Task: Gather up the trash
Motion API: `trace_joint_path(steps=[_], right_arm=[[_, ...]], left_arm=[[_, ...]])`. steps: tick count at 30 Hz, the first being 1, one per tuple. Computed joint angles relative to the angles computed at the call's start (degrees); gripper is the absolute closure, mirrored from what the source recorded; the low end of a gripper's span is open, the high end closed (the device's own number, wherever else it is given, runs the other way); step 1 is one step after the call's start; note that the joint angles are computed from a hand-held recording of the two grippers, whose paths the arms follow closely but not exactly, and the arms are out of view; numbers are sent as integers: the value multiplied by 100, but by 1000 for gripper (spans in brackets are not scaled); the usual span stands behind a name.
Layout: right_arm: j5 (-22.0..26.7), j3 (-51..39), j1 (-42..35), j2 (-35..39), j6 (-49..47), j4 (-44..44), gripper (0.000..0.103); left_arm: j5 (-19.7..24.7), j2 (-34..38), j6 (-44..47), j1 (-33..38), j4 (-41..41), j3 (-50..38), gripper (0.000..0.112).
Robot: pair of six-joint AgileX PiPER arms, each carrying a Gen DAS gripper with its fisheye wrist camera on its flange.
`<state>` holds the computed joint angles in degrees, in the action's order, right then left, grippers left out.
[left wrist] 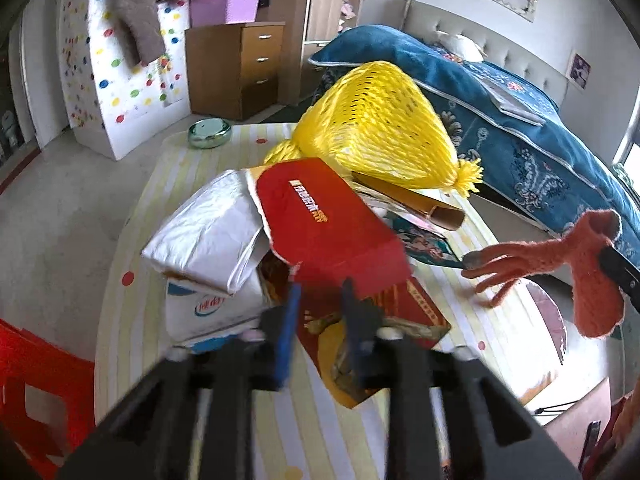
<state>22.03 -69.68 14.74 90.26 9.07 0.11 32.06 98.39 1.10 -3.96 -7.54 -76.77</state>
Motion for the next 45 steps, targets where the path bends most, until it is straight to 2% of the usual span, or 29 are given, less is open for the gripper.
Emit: trace_joint_path(steps=[1, 2, 10, 11, 12, 14, 18, 23, 29, 33, 35, 38, 42, 45], right_arm=[[23, -25, 9, 13, 44, -45, 94], [7, -8, -1, -4, 15, -15, 94], [-147, 253, 11, -286, -29, 40, 94], [-164, 283, 14, -320, -32, 52, 94], [-177, 318, -5, -352, -96, 112, 94], [-194, 373, 2, -395, -91, 110, 94], [-163, 433, -29, -449, -186, 231, 94], [-145, 426, -110, -406, -381, 457, 94], [-120, 378, -257, -295, -699, 791, 94], [-125, 377, -285, -277, -804, 893, 94], [-101, 367, -300, -270, -866, 947, 94], [-105, 380, -312, -258, -915, 997, 94], [-146, 413, -286, -297, -798, 880, 94], [-233, 475, -261, -352, -644, 717, 94]], left_arm=[[-78, -79, 81, -3, -41, 78, 110], [-112, -133, 175, 14, -120, 115, 112], [-174, -640, 934, 113, -721, 443, 112], [-164, -658, 988, 121, -759, 462, 109], [-154, -676, 931, 95, -689, 489, 103], [-215, -646, 437, -26, -171, 523, 40], [-196, -403, -44, -185, 298, 275, 35], [145, 337, -1778, -652, 2117, -598, 18], [869, 1139, -2517, -901, 2818, -1533, 18], [904, 1266, -2578, -980, 2912, -1606, 18], [926, 1304, -2614, -996, 2950, -1609, 27], [796, 1235, -2615, -952, 2873, -1459, 27], [437, 942, -2688, -877, 2842, -1122, 32], [102, 565, -2422, -747, 2535, -804, 33]])
